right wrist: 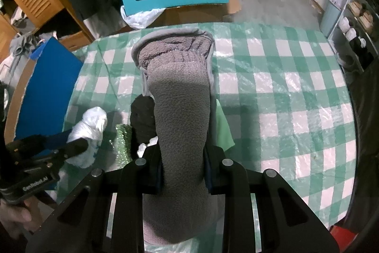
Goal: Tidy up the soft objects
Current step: 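Grasp the light blue rolled sock with the left gripper while the right gripper lifts the glove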
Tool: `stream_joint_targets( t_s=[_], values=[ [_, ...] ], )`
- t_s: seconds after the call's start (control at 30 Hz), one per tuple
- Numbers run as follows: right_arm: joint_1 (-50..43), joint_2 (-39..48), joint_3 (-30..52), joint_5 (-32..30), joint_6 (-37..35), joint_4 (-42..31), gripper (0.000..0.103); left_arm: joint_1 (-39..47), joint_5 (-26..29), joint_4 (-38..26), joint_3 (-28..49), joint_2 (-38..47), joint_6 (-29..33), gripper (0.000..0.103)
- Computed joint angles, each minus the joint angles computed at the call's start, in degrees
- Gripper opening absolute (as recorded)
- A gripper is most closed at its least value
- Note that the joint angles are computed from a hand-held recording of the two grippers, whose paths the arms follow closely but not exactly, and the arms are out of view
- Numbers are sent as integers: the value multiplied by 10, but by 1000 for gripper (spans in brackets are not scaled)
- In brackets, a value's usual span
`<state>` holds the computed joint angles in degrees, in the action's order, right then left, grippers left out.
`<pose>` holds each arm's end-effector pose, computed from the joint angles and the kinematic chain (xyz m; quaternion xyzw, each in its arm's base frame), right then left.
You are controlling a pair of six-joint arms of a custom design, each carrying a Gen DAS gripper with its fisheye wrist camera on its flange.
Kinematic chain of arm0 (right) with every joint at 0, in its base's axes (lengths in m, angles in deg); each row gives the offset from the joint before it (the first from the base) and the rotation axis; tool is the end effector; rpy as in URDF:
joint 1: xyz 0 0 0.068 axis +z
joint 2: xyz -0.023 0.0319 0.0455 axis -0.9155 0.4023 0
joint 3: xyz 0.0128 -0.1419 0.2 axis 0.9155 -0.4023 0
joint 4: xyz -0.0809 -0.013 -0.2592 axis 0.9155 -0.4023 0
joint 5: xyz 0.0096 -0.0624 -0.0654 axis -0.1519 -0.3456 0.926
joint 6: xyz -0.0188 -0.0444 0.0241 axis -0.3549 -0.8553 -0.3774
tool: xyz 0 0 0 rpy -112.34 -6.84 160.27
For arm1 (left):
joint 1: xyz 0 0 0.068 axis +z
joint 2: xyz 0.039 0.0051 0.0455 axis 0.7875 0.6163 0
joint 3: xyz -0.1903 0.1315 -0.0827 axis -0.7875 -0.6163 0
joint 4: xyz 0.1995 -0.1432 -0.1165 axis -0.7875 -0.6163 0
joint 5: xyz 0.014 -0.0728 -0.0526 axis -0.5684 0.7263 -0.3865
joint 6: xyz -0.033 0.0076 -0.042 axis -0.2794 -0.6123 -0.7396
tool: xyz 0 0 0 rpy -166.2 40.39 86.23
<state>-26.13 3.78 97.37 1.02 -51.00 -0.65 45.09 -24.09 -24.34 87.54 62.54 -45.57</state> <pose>0.1663 0.1387 0.1939 -0.0724 0.9732 0.1121 0.1872 0.1489 -0.0257 0.1655 0.0272 0.9732 -0.1298 0.1879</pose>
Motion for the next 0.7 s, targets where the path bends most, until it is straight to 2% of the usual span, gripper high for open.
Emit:
stream_joint_targets(
  t_s=[0.07,0.23,0.37,0.7],
  values=[
    [4,-5,4,3,1,-6,25,-6,-1,-5,10,-6,-9,34],
    [15,-25,17,11,4,-21,25,33,18,-40,26,-44,21,34],
    [26,-37,33,19,9,-34,25,38,15,-63,47,-64,22,34],
    [77,-29,87,45,23,-55,25,120,46,-138,86,-112,86,34]
  ],
)
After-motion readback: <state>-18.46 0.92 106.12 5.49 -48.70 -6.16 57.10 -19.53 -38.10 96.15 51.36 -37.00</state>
